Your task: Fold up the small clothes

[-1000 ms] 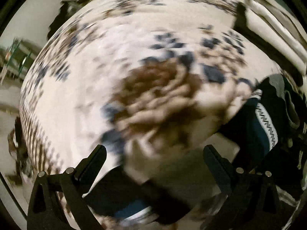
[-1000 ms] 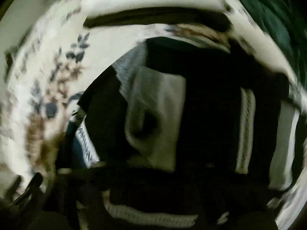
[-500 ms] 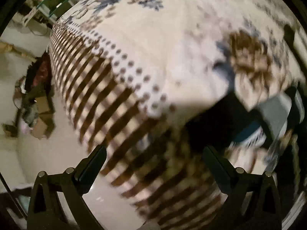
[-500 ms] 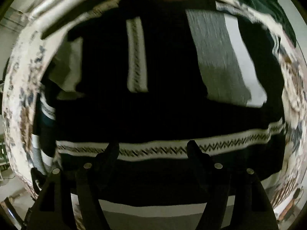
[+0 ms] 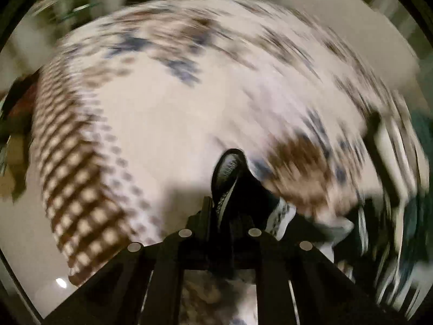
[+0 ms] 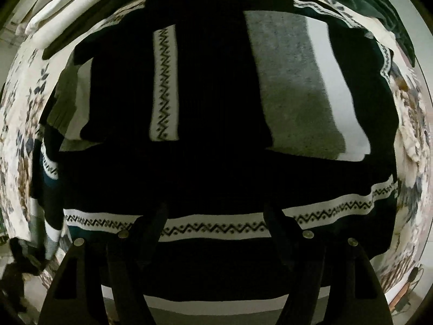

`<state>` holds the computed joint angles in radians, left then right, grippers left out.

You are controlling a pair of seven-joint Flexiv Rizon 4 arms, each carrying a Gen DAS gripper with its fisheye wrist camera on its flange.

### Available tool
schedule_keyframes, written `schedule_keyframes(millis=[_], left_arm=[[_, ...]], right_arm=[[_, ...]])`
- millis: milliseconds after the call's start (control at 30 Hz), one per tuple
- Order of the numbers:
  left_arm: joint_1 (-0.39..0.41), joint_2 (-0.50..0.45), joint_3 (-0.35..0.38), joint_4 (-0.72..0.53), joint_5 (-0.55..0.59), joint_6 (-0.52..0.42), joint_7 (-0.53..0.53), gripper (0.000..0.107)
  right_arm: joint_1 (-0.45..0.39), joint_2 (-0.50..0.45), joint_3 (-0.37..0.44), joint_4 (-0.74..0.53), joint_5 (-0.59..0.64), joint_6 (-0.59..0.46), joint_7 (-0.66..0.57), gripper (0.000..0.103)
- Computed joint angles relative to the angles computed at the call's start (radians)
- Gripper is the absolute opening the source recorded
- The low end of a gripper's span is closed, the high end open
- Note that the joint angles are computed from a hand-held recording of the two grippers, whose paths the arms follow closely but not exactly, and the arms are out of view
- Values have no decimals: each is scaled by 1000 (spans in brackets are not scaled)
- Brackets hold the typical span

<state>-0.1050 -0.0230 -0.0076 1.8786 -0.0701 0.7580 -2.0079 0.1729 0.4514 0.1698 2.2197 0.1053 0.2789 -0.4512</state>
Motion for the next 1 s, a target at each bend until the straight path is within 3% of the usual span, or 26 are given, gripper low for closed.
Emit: schedule_keyframes(millis=[67,133,200,233,333,367,433,467,533,567,600,633,733,800,1000], left_arm=[[18,-8,19,35,-60,35,-22,10],[41,-24,33,120,-262,101,26,12],[56,-24,40,163,-348,103,33,16],[55,-8,38,191,-386,115,32,22],[27,47,28,316,-577,196,21,58],[3,55,18,359,-676,257,43,59],[-19,46,5,376,-747,287,56,59],[-25,33,0,369,-737,302,43,60],[-15,0,-4,316,-586,302,-52,58],[-9,-12,-2,285,-493,299,-108,57],[-7,-22,0,250,-385,299,-175,47],[-4,-30,2,212,-294,283,-216,9],[-13,-49,-3,106,-111,238,-274,10],[-30,-60,-26,8,-37,213,-235,10],[-147,-170,-147,-287,-55,124,35,10]], right_arm=[[-7,21,4,21,3,-5,11,75],[-10,38,6,38,10,-1,22,75],[-11,59,13,59,15,0,35,75],[-10,68,15,67,17,-1,38,75],[-8,92,24,92,11,-11,44,75],[-7,94,33,101,-4,-16,46,75],[-3,94,40,116,-25,-15,48,75],[-3,91,43,125,-36,-14,51,75],[-3,55,48,123,-77,-18,64,77],[-8,39,54,120,-116,-35,71,82],[-9,30,58,118,-144,-45,79,84],[-11,19,60,117,-173,-55,85,84],[-22,4,36,125,-214,-27,79,84],[-44,-18,-13,102,-232,-1,44,84],[-132,64,-80,163,-193,78,-41,84]])
